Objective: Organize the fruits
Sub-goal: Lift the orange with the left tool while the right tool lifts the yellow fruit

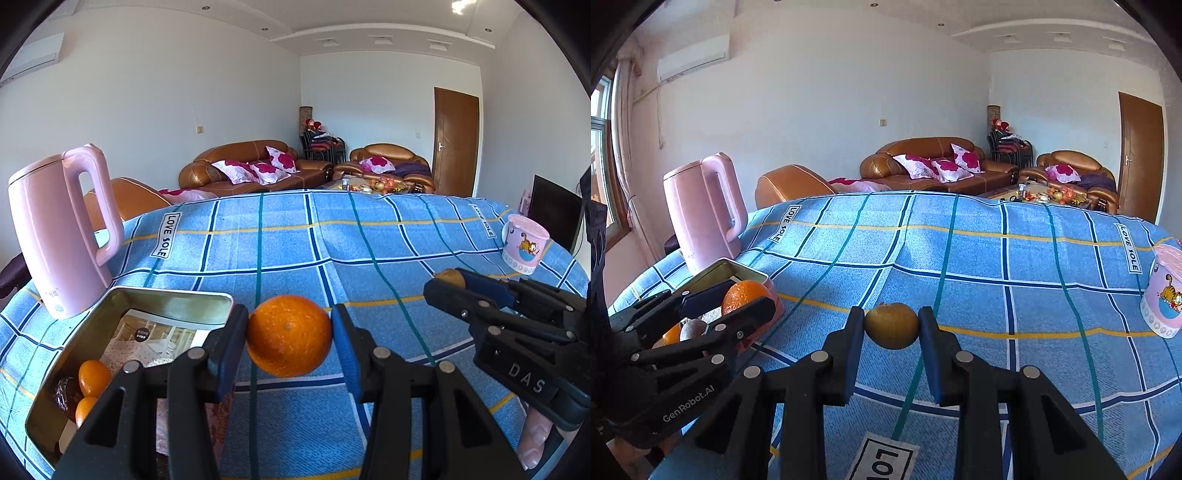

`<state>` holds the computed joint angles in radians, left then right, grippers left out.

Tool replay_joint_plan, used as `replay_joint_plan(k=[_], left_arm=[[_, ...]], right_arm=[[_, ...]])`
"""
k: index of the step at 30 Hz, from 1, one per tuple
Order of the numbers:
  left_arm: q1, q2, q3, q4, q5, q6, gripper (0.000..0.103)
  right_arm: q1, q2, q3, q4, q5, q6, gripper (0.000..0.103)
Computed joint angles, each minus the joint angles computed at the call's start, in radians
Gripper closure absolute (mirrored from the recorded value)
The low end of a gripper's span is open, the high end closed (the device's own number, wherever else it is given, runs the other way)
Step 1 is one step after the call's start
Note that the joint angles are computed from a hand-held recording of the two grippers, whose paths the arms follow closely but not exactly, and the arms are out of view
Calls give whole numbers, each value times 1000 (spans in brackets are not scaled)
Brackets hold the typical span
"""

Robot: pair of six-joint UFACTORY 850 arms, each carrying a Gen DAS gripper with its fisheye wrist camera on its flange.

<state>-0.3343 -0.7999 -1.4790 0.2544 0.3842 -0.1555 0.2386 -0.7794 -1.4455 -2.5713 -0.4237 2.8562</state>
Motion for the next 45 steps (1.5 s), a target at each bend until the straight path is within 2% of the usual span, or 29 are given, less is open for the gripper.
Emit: replay_joint_plan(k=[45], left_arm=[[-1, 44, 90, -115, 148, 108, 55]], right_arm=[[25, 48, 102, -28, -196, 45, 71]])
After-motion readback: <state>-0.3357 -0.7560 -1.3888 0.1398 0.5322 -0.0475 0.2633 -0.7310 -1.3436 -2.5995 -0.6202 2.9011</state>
